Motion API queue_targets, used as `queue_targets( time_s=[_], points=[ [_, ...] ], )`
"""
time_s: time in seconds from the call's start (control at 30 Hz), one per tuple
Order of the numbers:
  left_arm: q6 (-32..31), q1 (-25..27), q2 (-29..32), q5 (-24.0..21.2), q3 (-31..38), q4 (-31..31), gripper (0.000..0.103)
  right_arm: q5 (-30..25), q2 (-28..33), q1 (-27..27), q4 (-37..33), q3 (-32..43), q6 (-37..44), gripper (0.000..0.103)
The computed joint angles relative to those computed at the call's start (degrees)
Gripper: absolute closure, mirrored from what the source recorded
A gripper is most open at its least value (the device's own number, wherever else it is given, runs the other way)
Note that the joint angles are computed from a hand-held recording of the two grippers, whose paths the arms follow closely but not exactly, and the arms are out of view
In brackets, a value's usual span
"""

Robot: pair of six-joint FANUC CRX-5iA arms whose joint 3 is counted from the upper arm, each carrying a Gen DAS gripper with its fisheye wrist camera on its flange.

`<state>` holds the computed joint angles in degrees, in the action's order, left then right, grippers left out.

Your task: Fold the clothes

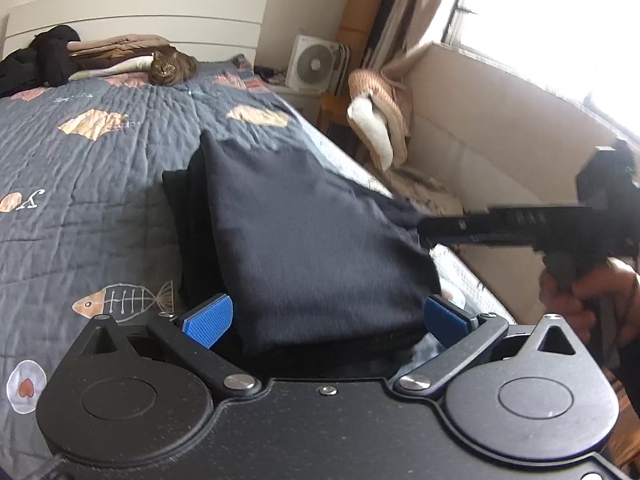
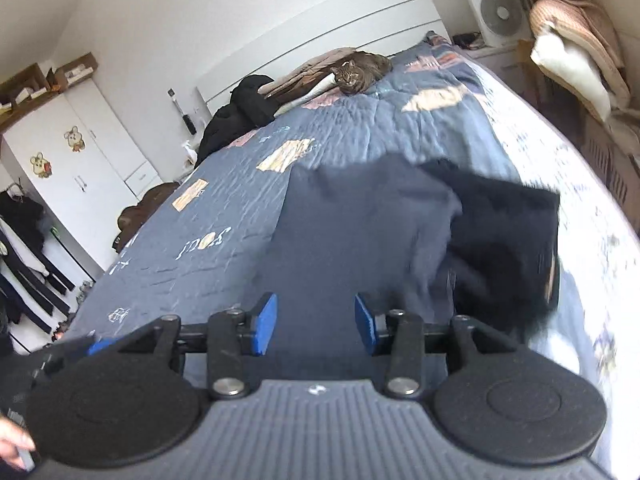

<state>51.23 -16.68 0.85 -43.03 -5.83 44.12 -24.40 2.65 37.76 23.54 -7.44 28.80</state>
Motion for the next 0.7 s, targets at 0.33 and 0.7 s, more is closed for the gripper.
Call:
queue_targets(
  time_s=[0.33, 0.7],
  points=[
    [-3.9, 0.3, 2.9, -0.8, 0.9, 2.6, 0.000, -12.1, 15.3, -10.5, -21.6, 29.1, 29.2, 0.060],
    [-11.6, -2.0, 16.6, 3.8, 13.8, 10.9, 0.000, -34.8, 40.0, -16.5, -32.9, 67.3, 45.9, 0.060]
  ],
)
